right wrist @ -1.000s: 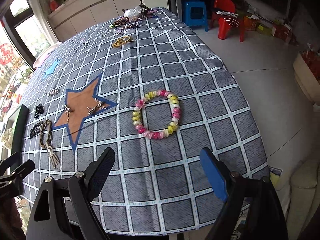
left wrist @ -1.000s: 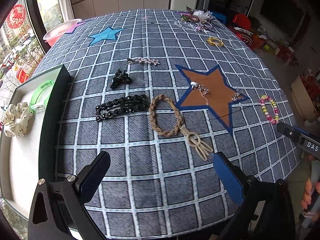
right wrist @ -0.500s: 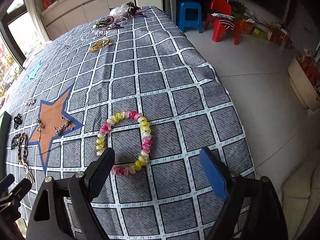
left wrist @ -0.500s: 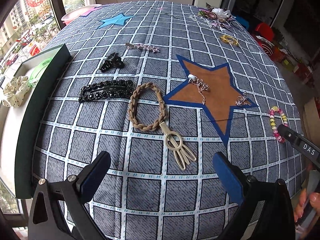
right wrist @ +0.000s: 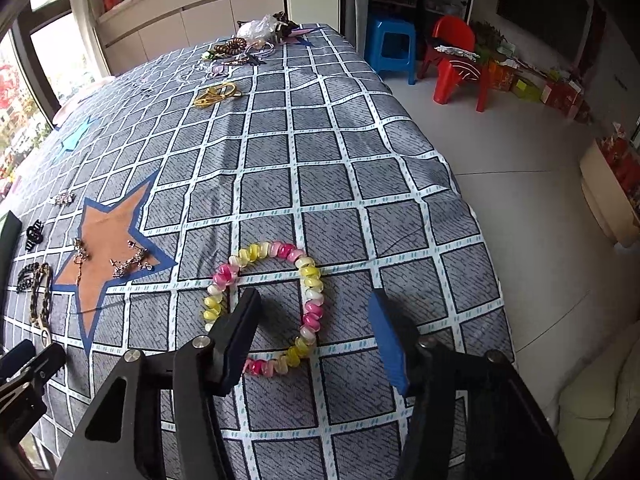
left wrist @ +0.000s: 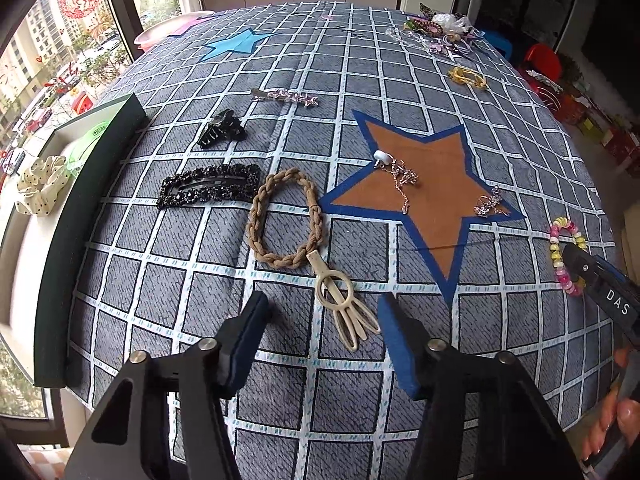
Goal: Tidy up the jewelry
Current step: 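Grasp the beige claw hair clip with the left tool while the right tool grasps the pink-yellow beaded bracelet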
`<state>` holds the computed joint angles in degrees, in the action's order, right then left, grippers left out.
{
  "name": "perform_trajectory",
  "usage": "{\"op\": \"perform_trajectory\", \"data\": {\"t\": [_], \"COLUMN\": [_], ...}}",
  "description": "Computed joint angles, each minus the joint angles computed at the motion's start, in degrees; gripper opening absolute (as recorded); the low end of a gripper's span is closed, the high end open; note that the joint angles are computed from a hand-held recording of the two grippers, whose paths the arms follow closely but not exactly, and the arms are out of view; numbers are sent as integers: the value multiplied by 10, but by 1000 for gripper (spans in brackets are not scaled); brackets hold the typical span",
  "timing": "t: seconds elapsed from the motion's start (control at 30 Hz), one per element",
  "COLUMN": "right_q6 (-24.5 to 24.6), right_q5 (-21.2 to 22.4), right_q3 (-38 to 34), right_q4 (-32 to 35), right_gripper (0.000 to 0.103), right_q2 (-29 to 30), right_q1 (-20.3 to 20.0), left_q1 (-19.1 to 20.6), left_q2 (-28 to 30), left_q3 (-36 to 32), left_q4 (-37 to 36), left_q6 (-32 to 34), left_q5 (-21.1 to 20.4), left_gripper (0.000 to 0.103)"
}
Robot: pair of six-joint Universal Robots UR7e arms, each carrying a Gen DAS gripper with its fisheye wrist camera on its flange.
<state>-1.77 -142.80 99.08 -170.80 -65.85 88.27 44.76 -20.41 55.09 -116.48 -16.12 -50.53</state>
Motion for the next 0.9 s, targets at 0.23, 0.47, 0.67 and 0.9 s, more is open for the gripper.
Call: {"op": "perform_trajectory", "data": {"t": [0.23,0.47,0.67,0.9], "right_q6": [-7,14,16,18], "right_q5": [4,27,40,37], "right_q3": [2,26,44,45], "right_q4": [-5,-11,-20,-16], "right_gripper": [9,9,9,9], "right_q2": [2,-15,-24,-19], "right_q1": [5,9,25,46], "left_q1": [8,20,23,29], "left_q2": [-19,-50,-70,-80], "left_q3": [26,63,84,88], "left_q4": [-39,-67,-82,-81], "left_q6": [49,96,130,144], "left_q5": [-40,-97,-111,-117], "left_gripper": [26,26,13,13]}}
